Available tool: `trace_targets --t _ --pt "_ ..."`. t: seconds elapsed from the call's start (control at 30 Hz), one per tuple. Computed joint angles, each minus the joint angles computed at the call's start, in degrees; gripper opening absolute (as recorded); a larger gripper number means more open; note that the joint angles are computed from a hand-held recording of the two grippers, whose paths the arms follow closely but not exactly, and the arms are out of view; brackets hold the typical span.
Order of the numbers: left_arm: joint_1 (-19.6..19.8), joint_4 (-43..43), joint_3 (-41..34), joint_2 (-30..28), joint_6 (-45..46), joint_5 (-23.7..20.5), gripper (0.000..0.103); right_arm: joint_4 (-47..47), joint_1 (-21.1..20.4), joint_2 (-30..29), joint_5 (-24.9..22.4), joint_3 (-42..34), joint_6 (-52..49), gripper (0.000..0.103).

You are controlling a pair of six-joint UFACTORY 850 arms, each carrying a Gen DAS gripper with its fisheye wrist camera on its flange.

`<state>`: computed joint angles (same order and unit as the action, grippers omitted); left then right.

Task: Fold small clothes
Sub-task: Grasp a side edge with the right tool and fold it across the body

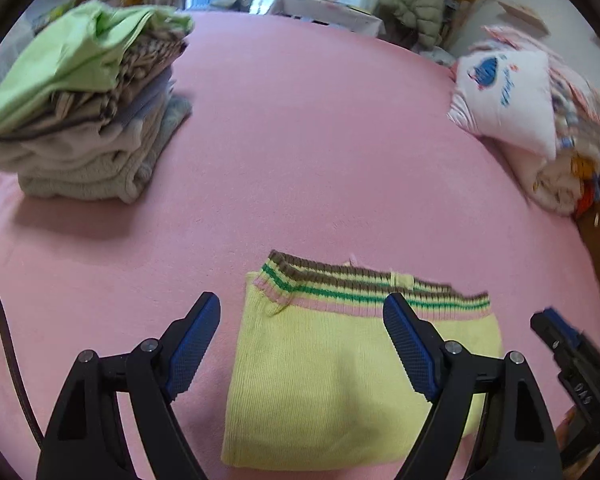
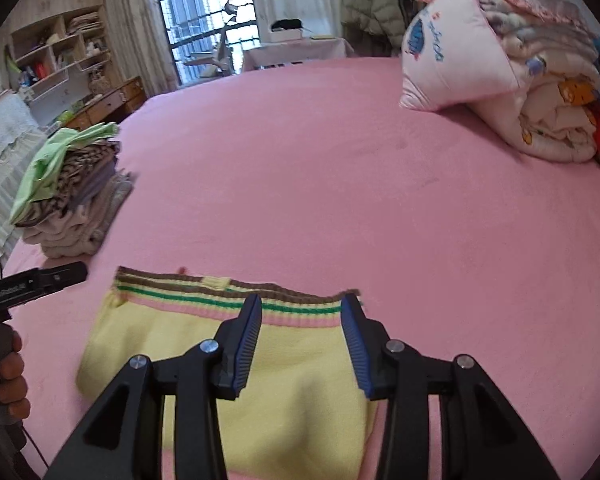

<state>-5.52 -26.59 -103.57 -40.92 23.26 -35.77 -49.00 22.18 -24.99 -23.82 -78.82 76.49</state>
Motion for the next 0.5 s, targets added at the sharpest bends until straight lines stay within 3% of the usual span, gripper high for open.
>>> trace_targets --t 0.07,0.2,0.27,0.37,0.5 --pt "-0.9 0.9 2.2 1.4 1.9 1.0 0.083 1.1 0.5 -0.3 2.0 -0.1 -2.1 0.04" --pt "-3.0 -0.2 7.1 3.6 7.9 2.6 0.083 5.7 1.3 -2.9 3.3 -2.2 -8.0 0.023" --pt "-3.9 -0.4 8.0 3.6 9.0 3.9 0.083 11.2 1.2 -5.2 4.2 -4.0 -13.1 0.021" --pt "-5.0 2.4 7.3 1.7 6.8 5.7 0.082 18.7 0.7 -8.0 5.6 -5.7 -19.2 0.019" --pt "-5.7 12.5 4.1 -2.2 -2.8 6.8 0.08 26.5 -0.1 -12.3 4.5 -8.8 -25.3 0.017"
